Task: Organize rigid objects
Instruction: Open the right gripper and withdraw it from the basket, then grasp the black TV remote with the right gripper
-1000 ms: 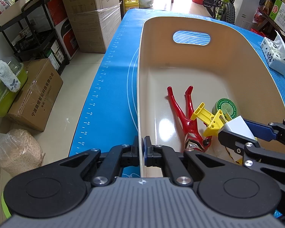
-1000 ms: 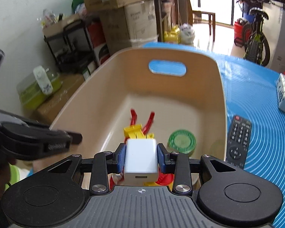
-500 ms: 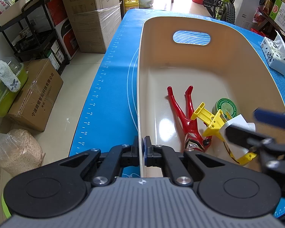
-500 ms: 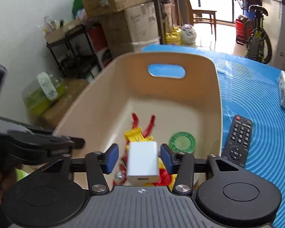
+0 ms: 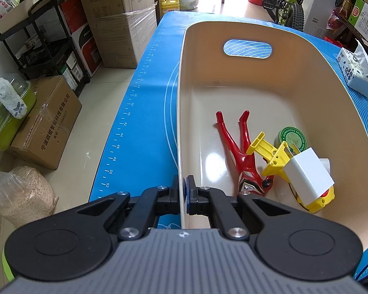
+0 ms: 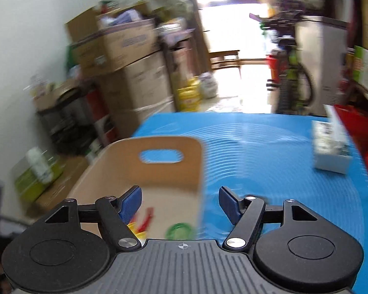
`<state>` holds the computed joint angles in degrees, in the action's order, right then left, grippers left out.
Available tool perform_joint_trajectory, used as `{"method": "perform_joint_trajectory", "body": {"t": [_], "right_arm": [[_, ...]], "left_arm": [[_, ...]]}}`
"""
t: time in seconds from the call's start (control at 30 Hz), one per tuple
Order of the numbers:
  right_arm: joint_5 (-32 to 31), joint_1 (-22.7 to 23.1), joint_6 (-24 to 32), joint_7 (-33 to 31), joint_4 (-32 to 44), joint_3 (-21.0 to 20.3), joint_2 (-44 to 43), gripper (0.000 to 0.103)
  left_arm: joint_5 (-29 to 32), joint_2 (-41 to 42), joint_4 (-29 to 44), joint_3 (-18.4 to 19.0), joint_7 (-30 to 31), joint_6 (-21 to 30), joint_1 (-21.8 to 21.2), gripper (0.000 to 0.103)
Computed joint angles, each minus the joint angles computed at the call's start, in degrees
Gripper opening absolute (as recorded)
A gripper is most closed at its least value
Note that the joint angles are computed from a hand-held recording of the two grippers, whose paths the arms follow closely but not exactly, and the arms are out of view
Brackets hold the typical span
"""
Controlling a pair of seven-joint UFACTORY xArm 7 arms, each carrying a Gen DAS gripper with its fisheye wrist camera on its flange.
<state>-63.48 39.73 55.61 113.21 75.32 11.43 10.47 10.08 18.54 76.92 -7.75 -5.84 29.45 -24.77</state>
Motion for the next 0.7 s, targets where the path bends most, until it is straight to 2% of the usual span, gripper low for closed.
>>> {"method": "perform_joint_trajectory", "body": {"t": [0.17,0.33,0.5,0.7], "right_arm": [[2.1,-1.6,3.8,5.8,-5.8,0.1,-3.1,0.075],[4.8,-3.5,2.9,5.2,-7.6,0.4,-1.4,0.075],[5.8,-4.2,-0.4,2.9,-7.7,-0.7,1.2,0.075],[5.4,-5.3,-8.9,3.3,-10.4,-2.6,1.9,0.075]], "left_arm": [[0.0,0.0,0.0,0.0,0.0,0.0,0.0,0.005],[0.0,0.0,0.0,0.0,0.0,0.0,0.0,0.005],[0.0,0.0,0.0,0.0,0.0,0.0,0.0,0.005],[-0.1,0.1,0.0,0.0,0.2,0.0,0.0,0.005]]}}
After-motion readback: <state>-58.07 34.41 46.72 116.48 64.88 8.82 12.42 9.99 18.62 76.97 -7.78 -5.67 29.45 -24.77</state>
